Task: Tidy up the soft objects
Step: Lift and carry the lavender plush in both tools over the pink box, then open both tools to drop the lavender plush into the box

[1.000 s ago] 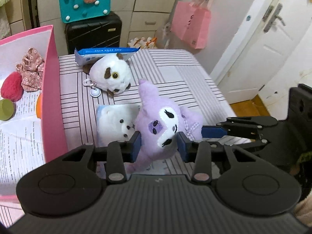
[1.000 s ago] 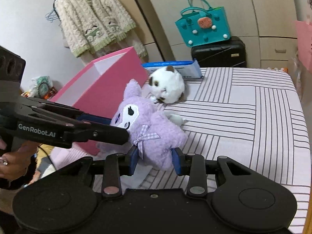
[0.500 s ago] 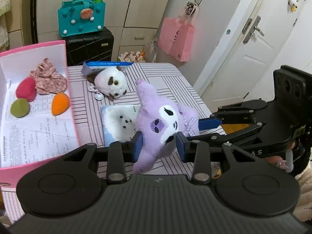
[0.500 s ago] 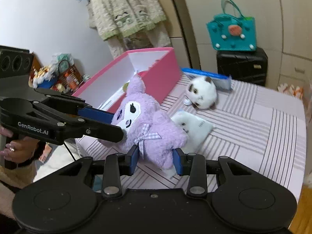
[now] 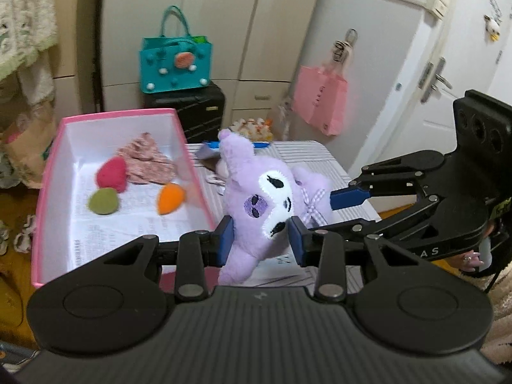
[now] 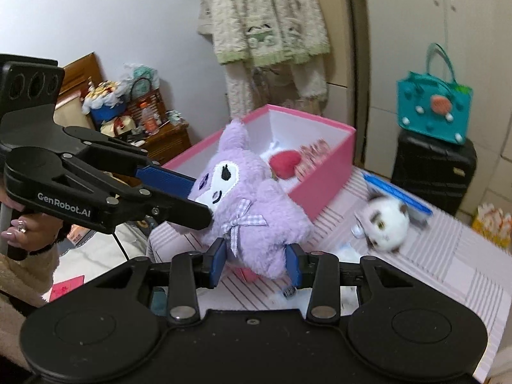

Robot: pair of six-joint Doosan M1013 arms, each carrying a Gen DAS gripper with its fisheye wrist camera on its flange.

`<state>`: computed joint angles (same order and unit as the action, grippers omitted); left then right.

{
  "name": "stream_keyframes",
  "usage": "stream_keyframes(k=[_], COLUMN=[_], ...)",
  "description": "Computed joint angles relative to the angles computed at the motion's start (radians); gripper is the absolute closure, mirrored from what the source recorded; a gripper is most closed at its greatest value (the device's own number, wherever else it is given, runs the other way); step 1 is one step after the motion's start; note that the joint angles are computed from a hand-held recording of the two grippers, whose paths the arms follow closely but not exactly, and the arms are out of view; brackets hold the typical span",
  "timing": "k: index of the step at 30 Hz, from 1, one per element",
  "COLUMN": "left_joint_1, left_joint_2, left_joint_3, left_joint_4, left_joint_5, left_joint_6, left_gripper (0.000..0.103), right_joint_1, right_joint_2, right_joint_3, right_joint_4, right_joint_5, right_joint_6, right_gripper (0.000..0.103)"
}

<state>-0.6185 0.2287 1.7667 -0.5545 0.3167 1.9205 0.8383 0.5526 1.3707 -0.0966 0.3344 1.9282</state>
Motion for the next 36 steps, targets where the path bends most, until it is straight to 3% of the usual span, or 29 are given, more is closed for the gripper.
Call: stream_keyframes(k=[4,8,17,24,29,32,36], left_joint_1=[0.028,0.056,0.12,0.153,0.151,0.144,0.157], left_joint_2=[-0.002,0.014,0.108,0.2,0.24,0.265,0.304], left_joint_3=[-0.022,-0.051,-0.158,-0.243,-0.294,-0.336,-0.384], left_joint_4=[0.101,0.207,0.275,0.26,0.321,0.366,0.306], left_joint_5=[0.036,0.071,0.223,0.357,0.428,0.481,0.557], left_joint_6=[-0.127,-0.28,-0.451,-0.471,-0.499,-0.495,-0.444], left_gripper=[0.067,0.067,0.067,0.065,0.065,0.074,0.08], right_joint_1=[-0.006,-0.021,-0.053,-0.064,-0.074,-0.073,-0.08], right_joint_2=[0.041,0.093,0.251,0.383,0.453,0.49,0.527], right_joint_3=[-0.093,-0.197,-0.467,-0.688,-0.807,-0.878,-0.95], right_joint_4=[0.066,0.186,0.27,0.272,0.291,0.26,0.305], right_joint_5=[0.065,0.151,0.383,0.596,0.706,0.772,0.841], right_joint_6=[-0.124,-0.299,-0.377,-0.431,-0.395,-0.323,-0.326], right_gripper=[0.057,0.066,0.071,0.071,0.071,0.074,0.079])
